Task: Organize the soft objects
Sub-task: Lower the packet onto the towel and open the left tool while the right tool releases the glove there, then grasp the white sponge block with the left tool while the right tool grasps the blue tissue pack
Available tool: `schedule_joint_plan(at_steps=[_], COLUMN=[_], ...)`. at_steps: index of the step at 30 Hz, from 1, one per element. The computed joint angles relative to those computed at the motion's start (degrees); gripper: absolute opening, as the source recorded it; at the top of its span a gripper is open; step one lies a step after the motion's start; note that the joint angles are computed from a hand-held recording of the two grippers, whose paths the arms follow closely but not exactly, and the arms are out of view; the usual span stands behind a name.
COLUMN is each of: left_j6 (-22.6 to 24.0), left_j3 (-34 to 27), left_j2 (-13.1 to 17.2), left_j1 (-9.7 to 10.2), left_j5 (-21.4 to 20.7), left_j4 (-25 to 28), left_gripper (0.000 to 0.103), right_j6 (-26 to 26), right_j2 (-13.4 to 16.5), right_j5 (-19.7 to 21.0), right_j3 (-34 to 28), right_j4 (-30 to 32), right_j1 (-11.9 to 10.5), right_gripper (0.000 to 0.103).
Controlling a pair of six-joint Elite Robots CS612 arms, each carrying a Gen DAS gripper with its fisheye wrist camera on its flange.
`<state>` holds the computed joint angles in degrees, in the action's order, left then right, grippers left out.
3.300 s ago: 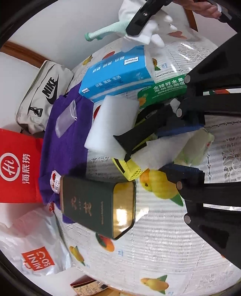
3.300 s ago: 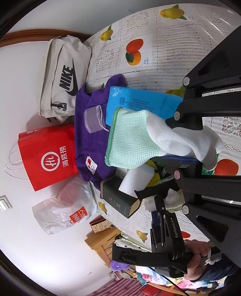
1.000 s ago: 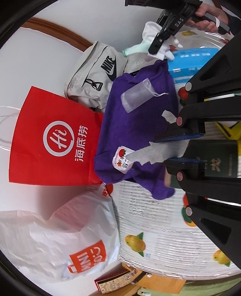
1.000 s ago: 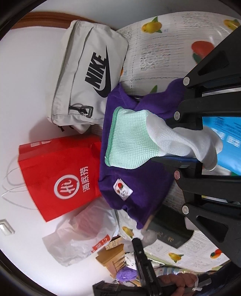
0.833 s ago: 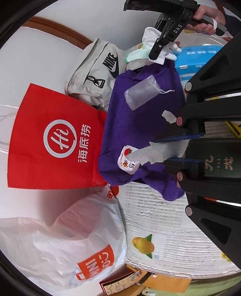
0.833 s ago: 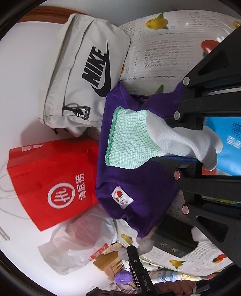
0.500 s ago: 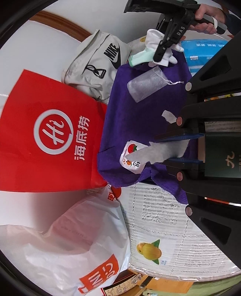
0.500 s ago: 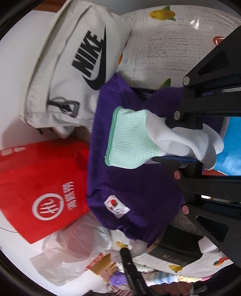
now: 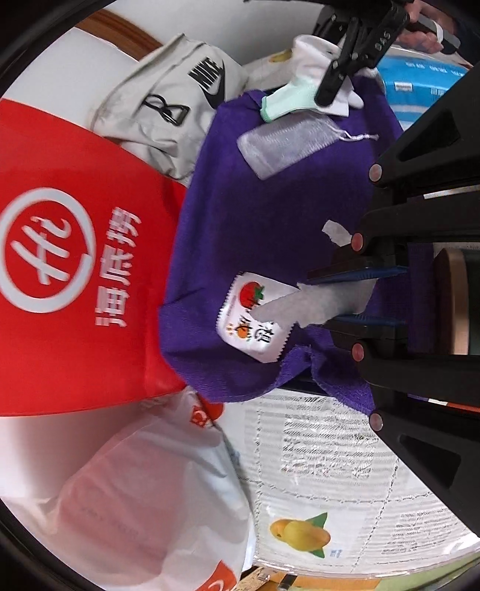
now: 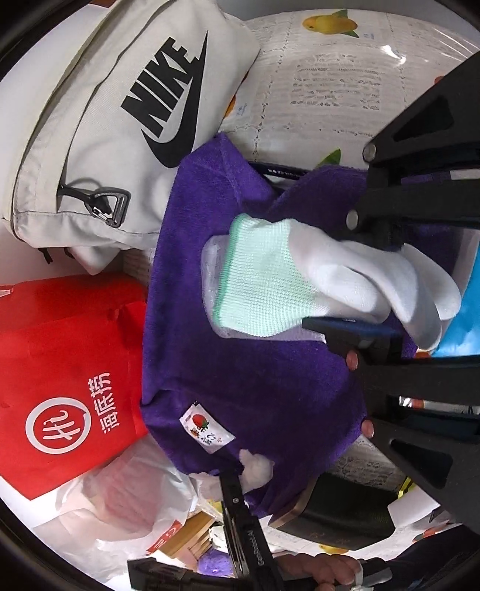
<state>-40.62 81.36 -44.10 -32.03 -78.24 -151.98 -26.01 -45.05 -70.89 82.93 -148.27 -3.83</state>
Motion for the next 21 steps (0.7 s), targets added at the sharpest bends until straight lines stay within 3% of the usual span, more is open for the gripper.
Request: schedule_joint_plan(at_steps=[7, 10, 12, 14, 21], left_j6=[-0.57, -0.22, 0.16, 0.36, -0.26], left_j3=[-1.05, -1.49, -1.40, -1.32, 0.41], left_j2=[1.00, 1.13, 1.04, 0.79, -1.15], left_j1=[0.12, 0.08, -0.13, -0.45, -1.37], left_j5=[-1.29, -1.40, -0.78, 0.17, 2.85], left_j4=[2.15, 2.97, 2.58, 2.98, 3.21], left_gripper=[0.016, 0.032, 0.056, 0.065, 0.065], right_j6=[1.93, 2.02, 2.18, 2.29, 3.90], right_j2=[0.14, -0.11, -0.36, -0.76, -2.93], right_j5=[1.01, 0.45, 0.62, 0.51, 0.99], right_j3=[-0.11, 0.16, 0.57, 1.21, 4.08], right_j4=[-1.80, -2.48, -3.29, -4.50, -9.09], right_j1=[-0.52, -0.53, -0.65, -0.74, -1.39], right_gripper=[0.051, 0.054, 0.057, 0.058, 0.058])
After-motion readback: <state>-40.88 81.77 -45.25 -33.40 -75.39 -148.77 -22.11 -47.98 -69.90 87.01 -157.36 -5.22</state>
